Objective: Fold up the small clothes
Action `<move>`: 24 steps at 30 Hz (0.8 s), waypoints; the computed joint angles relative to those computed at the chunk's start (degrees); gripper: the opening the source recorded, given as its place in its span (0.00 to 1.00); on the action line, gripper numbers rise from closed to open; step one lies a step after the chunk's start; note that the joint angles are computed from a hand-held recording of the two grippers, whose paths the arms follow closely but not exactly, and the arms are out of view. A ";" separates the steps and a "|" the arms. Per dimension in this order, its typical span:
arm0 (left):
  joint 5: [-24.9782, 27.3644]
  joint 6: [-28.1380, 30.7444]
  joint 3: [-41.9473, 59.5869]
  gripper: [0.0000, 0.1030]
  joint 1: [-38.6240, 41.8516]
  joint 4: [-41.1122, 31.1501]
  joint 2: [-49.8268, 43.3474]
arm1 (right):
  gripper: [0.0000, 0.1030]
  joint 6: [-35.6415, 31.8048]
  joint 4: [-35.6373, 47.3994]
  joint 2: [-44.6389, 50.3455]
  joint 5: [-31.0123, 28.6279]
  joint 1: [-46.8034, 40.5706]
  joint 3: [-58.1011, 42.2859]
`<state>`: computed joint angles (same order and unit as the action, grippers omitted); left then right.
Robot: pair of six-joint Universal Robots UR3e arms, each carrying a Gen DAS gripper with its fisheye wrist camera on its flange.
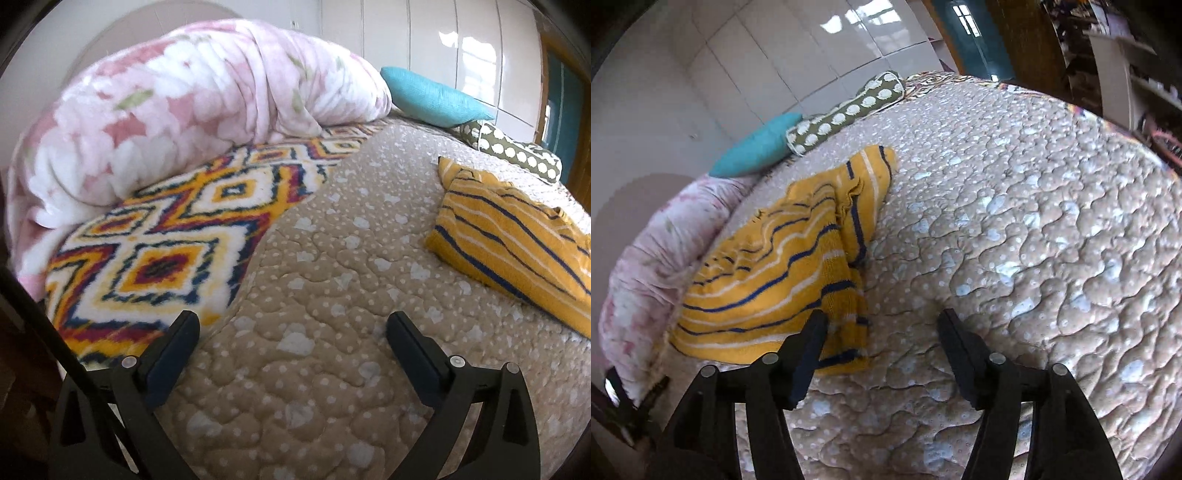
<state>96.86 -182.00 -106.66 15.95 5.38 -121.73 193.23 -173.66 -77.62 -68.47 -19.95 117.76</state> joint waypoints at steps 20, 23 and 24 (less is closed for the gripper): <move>-18.97 7.38 16.23 0.97 -9.21 -18.41 -0.63 | 0.68 3.84 -2.20 4.75 14.90 -3.68 -2.31; -22.99 6.62 21.21 0.97 -7.71 -25.84 -3.98 | 0.65 6.96 -1.83 9.77 14.14 -1.36 -8.79; -24.96 6.40 21.81 0.97 -6.78 -27.38 -4.29 | 0.64 8.00 -1.40 11.40 13.87 -0.67 -11.05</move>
<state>71.90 -175.60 -84.85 9.18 -21.99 -126.03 201.24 -175.06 -66.22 -54.60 -20.61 106.70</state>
